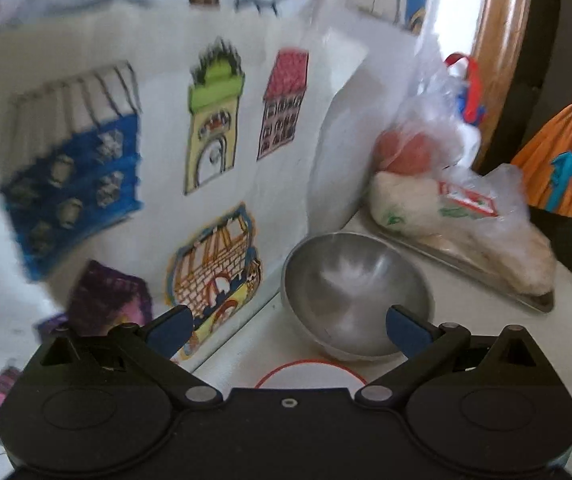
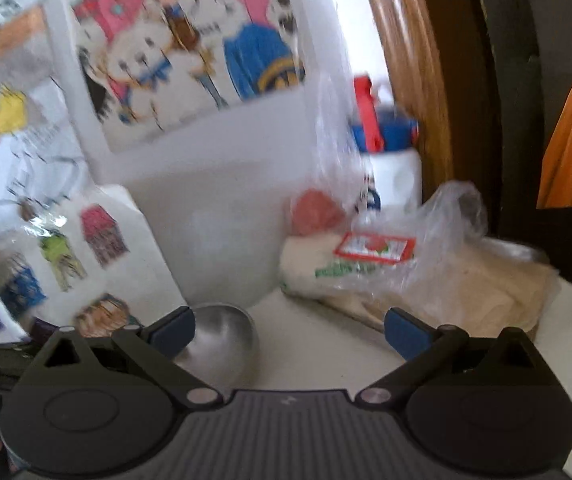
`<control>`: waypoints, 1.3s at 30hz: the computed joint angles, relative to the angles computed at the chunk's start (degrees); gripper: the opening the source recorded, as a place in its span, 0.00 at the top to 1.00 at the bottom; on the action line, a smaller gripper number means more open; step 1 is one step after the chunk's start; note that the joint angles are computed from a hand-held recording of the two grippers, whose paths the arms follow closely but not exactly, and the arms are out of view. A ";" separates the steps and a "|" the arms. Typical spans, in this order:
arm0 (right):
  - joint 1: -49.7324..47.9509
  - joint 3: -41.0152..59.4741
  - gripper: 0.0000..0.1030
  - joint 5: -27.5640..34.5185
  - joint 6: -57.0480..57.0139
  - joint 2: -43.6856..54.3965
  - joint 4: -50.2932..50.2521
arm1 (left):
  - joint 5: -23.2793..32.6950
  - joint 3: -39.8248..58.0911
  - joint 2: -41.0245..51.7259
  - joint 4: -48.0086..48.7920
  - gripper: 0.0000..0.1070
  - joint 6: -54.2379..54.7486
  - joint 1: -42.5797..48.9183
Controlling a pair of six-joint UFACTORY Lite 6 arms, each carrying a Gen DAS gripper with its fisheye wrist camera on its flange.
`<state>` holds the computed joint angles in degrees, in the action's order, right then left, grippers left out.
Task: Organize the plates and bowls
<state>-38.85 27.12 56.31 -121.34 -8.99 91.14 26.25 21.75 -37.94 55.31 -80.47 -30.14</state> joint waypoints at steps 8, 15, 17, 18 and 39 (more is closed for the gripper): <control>9.24 8.10 0.01 -5.25 -4.12 16.86 6.53 | 0.48 3.09 14.82 21.20 0.04 -21.70 -4.33; 14.54 10.87 0.06 -7.90 -5.69 22.27 10.37 | -3.14 3.52 17.97 25.10 0.05 -28.60 -0.85; 15.76 11.32 0.08 -8.62 -5.93 23.17 11.25 | -4.11 3.37 18.40 26.91 0.05 -31.66 -0.17; 16.31 11.65 0.10 -9.00 -5.89 23.60 11.53 | -4.45 3.24 18.55 27.97 0.05 -33.36 0.07; 21.68 12.14 0.76 -9.91 0.77 23.87 7.08 | -18.61 1.67 19.84 54.96 0.77 -66.72 12.44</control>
<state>-17.17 39.25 46.39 -120.56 14.88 98.22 7.64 23.42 -18.10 110.27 -147.19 -17.70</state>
